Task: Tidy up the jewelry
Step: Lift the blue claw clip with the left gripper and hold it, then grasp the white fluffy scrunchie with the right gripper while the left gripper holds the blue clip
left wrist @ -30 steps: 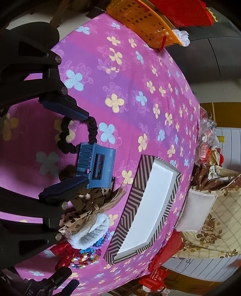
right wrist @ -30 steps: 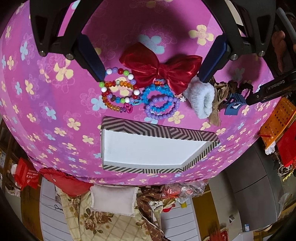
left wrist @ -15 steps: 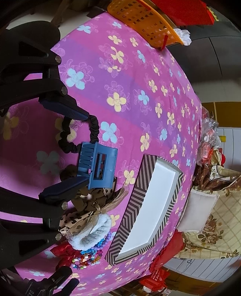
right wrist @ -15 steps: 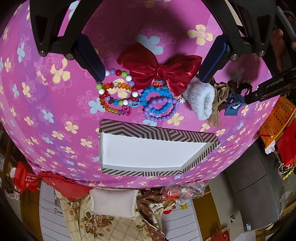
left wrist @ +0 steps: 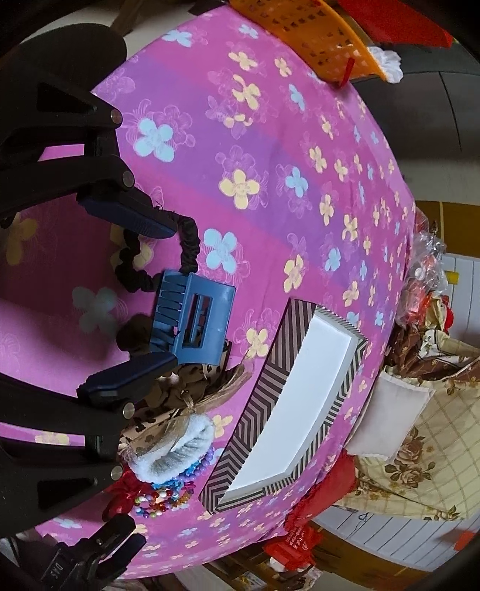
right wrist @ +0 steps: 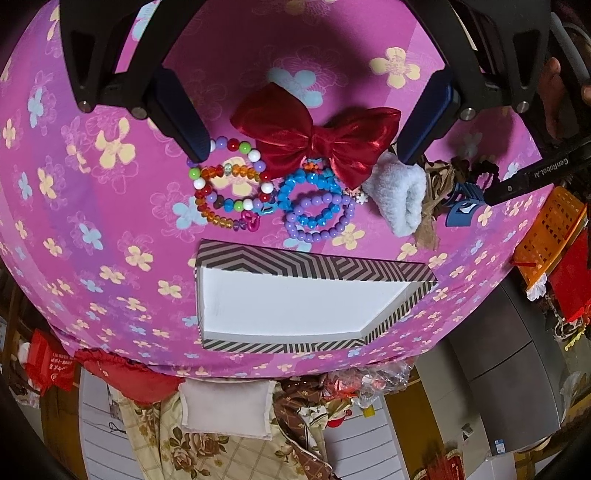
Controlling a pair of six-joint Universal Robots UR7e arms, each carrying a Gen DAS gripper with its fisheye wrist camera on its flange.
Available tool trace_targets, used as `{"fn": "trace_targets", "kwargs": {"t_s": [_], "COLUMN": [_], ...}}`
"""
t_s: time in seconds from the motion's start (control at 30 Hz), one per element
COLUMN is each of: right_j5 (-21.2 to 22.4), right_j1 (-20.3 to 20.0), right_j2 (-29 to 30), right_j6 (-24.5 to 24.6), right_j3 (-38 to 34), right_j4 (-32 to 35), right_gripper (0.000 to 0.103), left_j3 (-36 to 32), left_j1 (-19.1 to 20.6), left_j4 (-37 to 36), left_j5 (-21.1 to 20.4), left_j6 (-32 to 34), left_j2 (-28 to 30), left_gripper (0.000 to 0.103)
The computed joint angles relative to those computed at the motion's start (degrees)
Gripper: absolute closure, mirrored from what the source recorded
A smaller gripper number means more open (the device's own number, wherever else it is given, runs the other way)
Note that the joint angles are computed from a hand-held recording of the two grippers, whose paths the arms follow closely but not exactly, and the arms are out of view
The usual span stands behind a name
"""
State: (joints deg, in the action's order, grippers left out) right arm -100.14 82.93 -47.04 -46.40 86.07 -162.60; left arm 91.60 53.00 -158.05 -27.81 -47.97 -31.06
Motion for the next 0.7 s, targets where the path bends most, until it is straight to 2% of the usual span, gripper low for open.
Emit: {"fn": "trace_targets", "kwargs": {"t_s": [0.13, 0.3, 0.37, 0.43, 0.7], "right_j5": [0.24, 0.55, 0.49, 0.34, -0.41], "right_j1": [0.09, 0.36, 0.39, 0.41, 0.79], "right_j2": [-0.06, 0.04, 0.20, 0.38, 1.48], "right_j6": [0.09, 0.10, 0.18, 0.41, 0.13], "right_j3": [-0.11, -0.34, -0.65, -0.93, -2.44], "right_j4": [0.75, 1.57, 2.06, 2.63, 3.98], "right_gripper": [0.000, 0.000, 0.000, 0.000, 0.000], "left_j3": [-1.30, -2.17, -3.47, -4.68, -6.00], "left_j1": [0.28, 0.82, 1.15, 1.61, 2.72], "left_j4": [2.35, -1.43, 0.84, 3.80, 7.21], "left_j5": [-0.64, -4.95, -5.74, -6.48, -5.65], "left_j6": [1.49, 7.02, 7.91, 7.23, 4.89], "left_j2": [0.14, 0.55, 0.92, 1.09, 1.07], "left_gripper": [0.047, 0.047, 0.047, 0.047, 0.047]}}
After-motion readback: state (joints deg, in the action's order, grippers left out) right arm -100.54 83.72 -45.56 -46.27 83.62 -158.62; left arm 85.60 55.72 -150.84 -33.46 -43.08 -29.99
